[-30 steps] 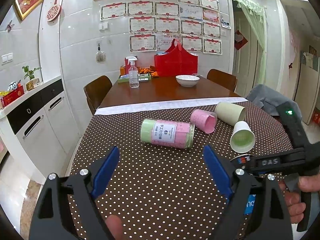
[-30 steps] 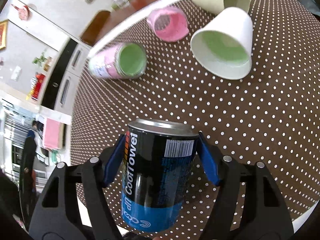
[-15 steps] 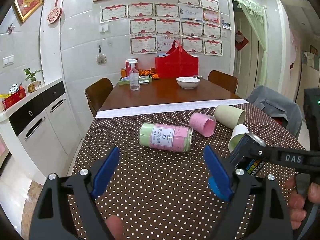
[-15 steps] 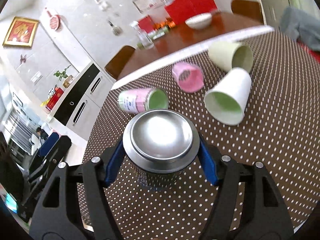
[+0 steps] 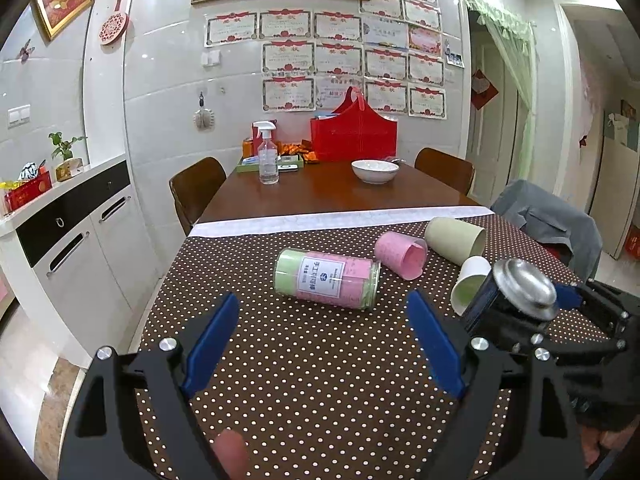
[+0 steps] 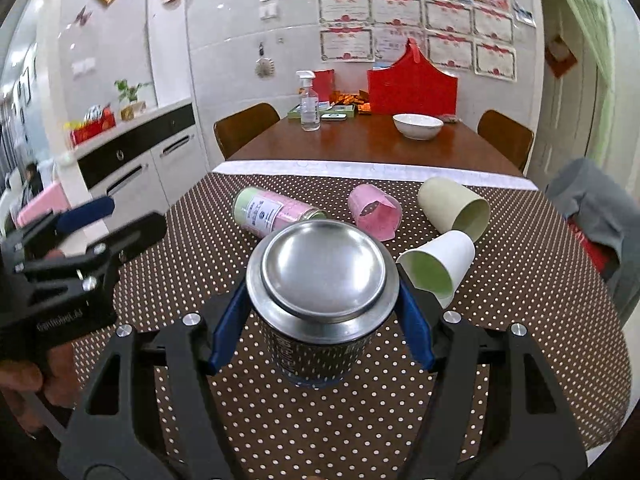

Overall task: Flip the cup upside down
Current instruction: 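Lower the inverted can onto the cloth with the right tool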

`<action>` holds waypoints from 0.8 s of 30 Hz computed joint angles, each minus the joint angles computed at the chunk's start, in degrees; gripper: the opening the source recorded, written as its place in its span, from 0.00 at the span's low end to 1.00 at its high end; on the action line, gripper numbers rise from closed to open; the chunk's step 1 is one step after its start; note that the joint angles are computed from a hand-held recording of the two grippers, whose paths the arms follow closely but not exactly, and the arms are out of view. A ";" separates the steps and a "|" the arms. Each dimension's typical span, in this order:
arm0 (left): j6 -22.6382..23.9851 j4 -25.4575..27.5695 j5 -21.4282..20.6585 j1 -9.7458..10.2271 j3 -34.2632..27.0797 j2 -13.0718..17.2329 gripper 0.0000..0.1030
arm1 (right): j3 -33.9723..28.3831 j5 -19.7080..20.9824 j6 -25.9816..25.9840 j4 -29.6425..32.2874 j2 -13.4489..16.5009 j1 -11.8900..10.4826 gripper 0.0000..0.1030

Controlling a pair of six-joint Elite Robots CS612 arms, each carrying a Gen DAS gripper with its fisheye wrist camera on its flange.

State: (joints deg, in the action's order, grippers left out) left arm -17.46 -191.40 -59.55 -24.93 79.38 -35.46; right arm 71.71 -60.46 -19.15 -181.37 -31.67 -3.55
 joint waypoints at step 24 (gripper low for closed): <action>-1.40 0.27 0.07 0.02 0.52 0.10 0.82 | -0.38 -2.24 -1.93 1.48 1.49 0.87 0.94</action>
